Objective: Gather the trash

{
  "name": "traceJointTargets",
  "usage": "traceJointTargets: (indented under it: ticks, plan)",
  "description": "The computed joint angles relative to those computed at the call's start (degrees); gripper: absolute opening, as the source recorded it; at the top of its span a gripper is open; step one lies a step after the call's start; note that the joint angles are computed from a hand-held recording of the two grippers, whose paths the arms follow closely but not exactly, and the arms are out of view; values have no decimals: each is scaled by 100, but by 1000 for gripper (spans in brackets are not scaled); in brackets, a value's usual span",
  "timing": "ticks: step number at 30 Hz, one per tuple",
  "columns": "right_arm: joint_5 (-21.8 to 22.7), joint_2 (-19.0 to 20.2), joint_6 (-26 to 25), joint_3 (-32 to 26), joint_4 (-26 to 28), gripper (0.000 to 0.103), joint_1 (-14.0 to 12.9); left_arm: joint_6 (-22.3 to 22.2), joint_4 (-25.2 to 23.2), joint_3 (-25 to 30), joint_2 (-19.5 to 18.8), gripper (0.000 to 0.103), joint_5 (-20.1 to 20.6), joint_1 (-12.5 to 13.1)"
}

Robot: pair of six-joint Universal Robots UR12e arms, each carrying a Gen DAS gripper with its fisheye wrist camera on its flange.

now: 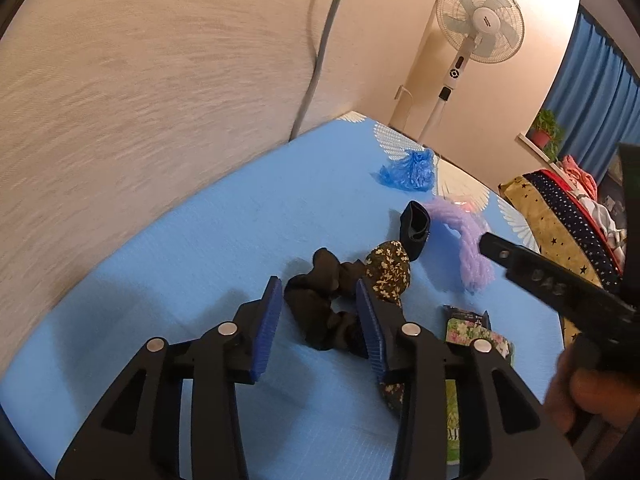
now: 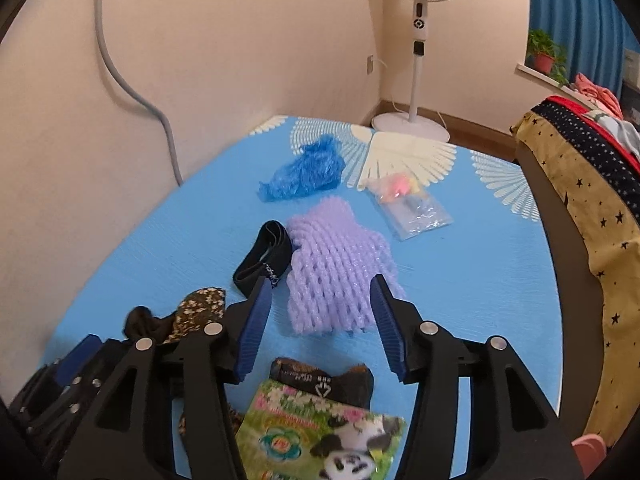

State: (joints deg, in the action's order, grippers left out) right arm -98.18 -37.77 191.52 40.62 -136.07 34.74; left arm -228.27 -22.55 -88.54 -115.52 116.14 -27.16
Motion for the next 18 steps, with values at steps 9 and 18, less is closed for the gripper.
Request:
traceJointTargets:
  ticks: [9, 18]
  plan:
    - [-149, 320, -143, -562, 632, 27, 4, -220, -115, -20, -24, 38, -258, 85]
    - [-209, -64, -84, 41, 196, 9, -11, 7, -85, 29, -19, 3, -340, 66]
